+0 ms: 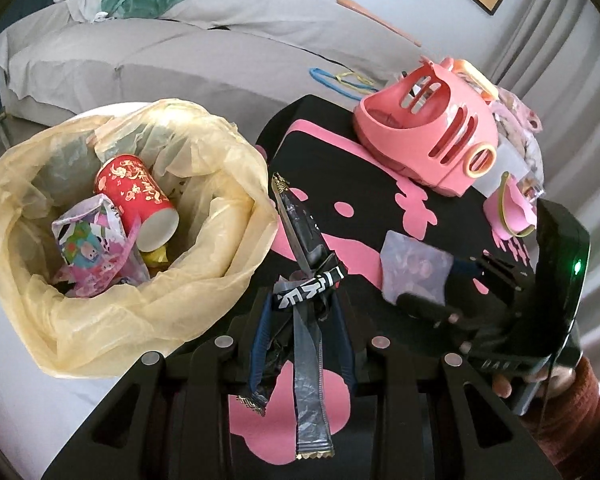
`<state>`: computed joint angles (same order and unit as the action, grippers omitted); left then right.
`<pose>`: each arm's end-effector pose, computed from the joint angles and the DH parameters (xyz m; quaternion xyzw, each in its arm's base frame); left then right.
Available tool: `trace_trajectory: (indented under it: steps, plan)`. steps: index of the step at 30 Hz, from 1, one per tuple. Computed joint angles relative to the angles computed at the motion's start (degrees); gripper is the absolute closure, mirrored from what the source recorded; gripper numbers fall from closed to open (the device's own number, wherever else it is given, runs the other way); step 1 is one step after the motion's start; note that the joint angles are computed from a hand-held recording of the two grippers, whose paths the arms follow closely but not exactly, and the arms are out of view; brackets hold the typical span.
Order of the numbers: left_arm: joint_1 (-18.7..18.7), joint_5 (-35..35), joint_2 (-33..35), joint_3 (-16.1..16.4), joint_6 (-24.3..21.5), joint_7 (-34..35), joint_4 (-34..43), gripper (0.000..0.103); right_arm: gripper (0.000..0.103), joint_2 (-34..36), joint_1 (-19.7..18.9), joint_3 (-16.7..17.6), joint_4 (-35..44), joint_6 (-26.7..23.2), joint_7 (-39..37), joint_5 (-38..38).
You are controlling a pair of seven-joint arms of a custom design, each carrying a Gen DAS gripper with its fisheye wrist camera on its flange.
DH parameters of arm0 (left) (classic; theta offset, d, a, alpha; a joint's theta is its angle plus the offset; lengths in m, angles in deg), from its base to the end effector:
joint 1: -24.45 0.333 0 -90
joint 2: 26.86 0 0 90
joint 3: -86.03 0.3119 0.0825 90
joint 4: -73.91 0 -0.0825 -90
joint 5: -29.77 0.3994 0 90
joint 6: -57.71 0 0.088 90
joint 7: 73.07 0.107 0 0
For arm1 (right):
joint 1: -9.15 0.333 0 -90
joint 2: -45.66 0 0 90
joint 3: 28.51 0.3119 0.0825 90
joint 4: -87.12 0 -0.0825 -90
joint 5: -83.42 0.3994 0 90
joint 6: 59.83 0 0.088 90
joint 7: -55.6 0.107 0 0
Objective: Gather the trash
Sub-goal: 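Grasp the clear plastic tray with the right tool while the left holds the strip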
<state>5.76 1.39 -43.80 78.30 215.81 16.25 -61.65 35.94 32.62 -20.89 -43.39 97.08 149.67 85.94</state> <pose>0.4657 -0.2134 0.5048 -0.6390 0.6797 -0.3567 0.0497 0.4692 0.2837 0.4854 -0.8035 0.5086 -0.1394 0.2763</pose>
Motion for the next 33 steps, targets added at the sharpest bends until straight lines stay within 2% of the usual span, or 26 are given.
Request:
trace_trajectory:
  steps: [3,6,8,10,12,15,17,18,24,28,30,32,33]
  plan:
    - [-0.3,-1.1,-0.4,0.5,0.0,0.5,-0.6,0.072,0.019,0.8,-1.8,2.6,0.9,-1.4,5.9,-9.5]
    - [-0.7,-2.6,-0.9,1.1,-0.1,1.4,-1.1,0.072,0.019,1.4,-1.1,1.8,1.5,-1.5,5.6,-9.1]
    - [-0.7,-3.2,-1.2,1.3,0.0,1.9,-1.4,0.072,0.027,1.5,-1.2,1.8,1.4,-0.7,6.5,-10.7]
    - [-0.8,-3.8,-1.8,1.5,0.3,2.2,-1.9,0.072,0.041,1.3,-1.6,2.0,0.9,0.7,8.8,-12.6]
    - [-0.8,-4.3,-2.4,1.7,0.5,2.3,-2.5,0.072,0.049,0.6,-1.7,2.0,0.1,2.2,10.0,-13.6]
    - [-0.8,-4.7,-3.0,2.0,0.9,2.4,-3.1,0.072,0.074,-0.3,-1.8,2.3,-0.3,3.7,11.0,-14.8]
    - [-0.8,-4.7,-3.5,2.1,1.1,2.3,-3.5,0.072,0.084,-0.8,-3.2,3.6,-0.1,3.5,14.7,-19.2]
    - [-0.8,-4.8,-3.9,2.2,1.4,2.3,-3.7,0.072,0.092,-1.2,-3.3,3.8,-0.2,3.7,15.4,-20.4]
    - [-0.4,-3.5,-6.2,2.5,2.7,1.0,-5.2,0.072,0.097,-3.0,-1.6,3.0,-0.1,3.2,12.8,-17.8]
    - [-0.1,-2.3,-8.1,3.0,3.2,-0.5,-6.5,0.072,0.098,-3.3,-2.6,4.5,0.7,2.5,14.8,-20.7]
    - [-0.2,-1.9,-8.8,3.4,3.3,-0.9,-7.0,0.072,0.098,-4.7,-2.8,3.9,-0.5,4.0,15.0,-20.8]
    - [-0.5,-1.7,-9.3,3.8,3.1,-1.1,-7.2,0.072,0.091,-5.7,-2.3,2.2,-1.6,4.7,13.9,-17.5]
    - [-0.9,-1.8,-9.3,4.1,3.1,-1.0,-7.2,0.072,0.080,-6.4,-3.1,1.9,-2.5,5.3,14.8,-16.8]
